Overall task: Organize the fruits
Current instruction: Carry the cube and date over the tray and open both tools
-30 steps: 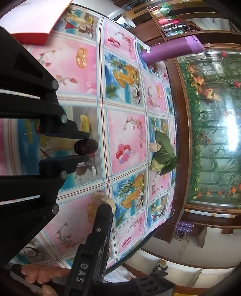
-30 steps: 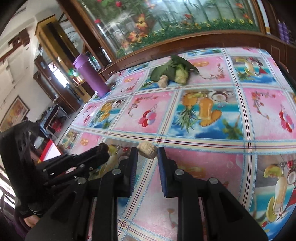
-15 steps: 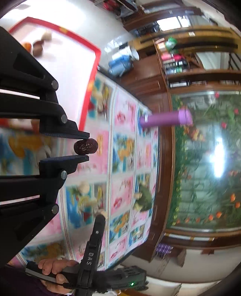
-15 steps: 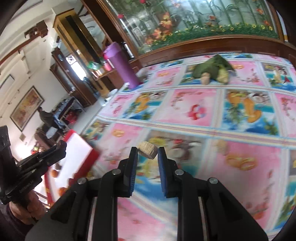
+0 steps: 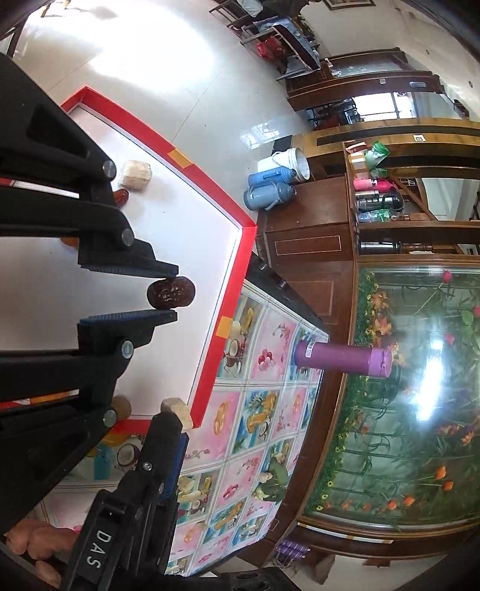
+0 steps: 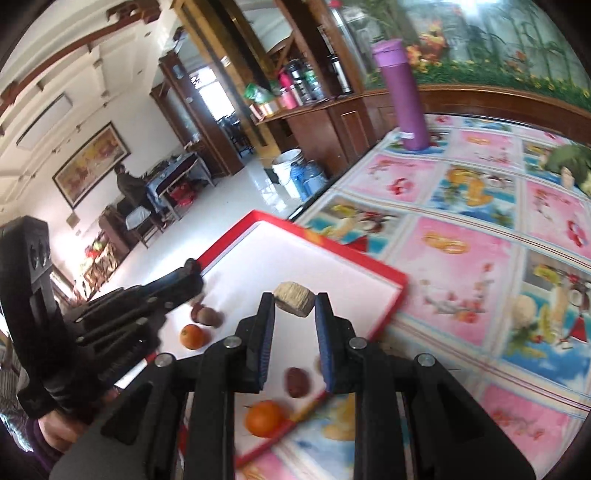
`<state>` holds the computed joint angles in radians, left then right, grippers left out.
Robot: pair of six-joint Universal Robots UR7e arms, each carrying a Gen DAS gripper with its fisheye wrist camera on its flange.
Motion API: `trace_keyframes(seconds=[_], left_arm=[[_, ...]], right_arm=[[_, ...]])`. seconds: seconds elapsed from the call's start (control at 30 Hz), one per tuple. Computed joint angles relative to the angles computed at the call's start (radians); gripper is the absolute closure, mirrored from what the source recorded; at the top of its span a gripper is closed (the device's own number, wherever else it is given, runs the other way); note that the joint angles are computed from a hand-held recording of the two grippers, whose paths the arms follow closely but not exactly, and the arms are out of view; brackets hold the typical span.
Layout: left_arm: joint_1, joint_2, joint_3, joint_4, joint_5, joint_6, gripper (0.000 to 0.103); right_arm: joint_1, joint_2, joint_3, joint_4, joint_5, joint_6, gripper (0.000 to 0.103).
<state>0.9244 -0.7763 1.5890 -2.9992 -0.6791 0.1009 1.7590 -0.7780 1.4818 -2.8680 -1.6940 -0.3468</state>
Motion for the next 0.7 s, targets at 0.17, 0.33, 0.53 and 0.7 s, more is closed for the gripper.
trace_keyframes(seconds=[0.17, 0.33, 0.53, 0.7], left_arm=[[0.022, -0.014, 0.016, 0.015, -0.007, -0.011, 0.088], [0.035, -0.014, 0.015, 0.014, -0.001, -0.015, 0.088], [0.046, 0.013, -0.029, 0.064, 0.015, -0.021, 0.088], [0.050, 0.037, -0.068, 0.111, 0.050, -0.025, 0.087]], right_arm=[[0.023, 0.055, -0.044, 0.034, -0.041, 0.002, 0.079], [0.018, 0.088, -0.073, 0.043, -0.081, 0.023, 0.079], [0.009, 0.123, -0.128, 0.075, -0.111, 0.055, 0.078], [0.007, 0.146, -0.159, 0.091, -0.124, 0.073, 0.078]])
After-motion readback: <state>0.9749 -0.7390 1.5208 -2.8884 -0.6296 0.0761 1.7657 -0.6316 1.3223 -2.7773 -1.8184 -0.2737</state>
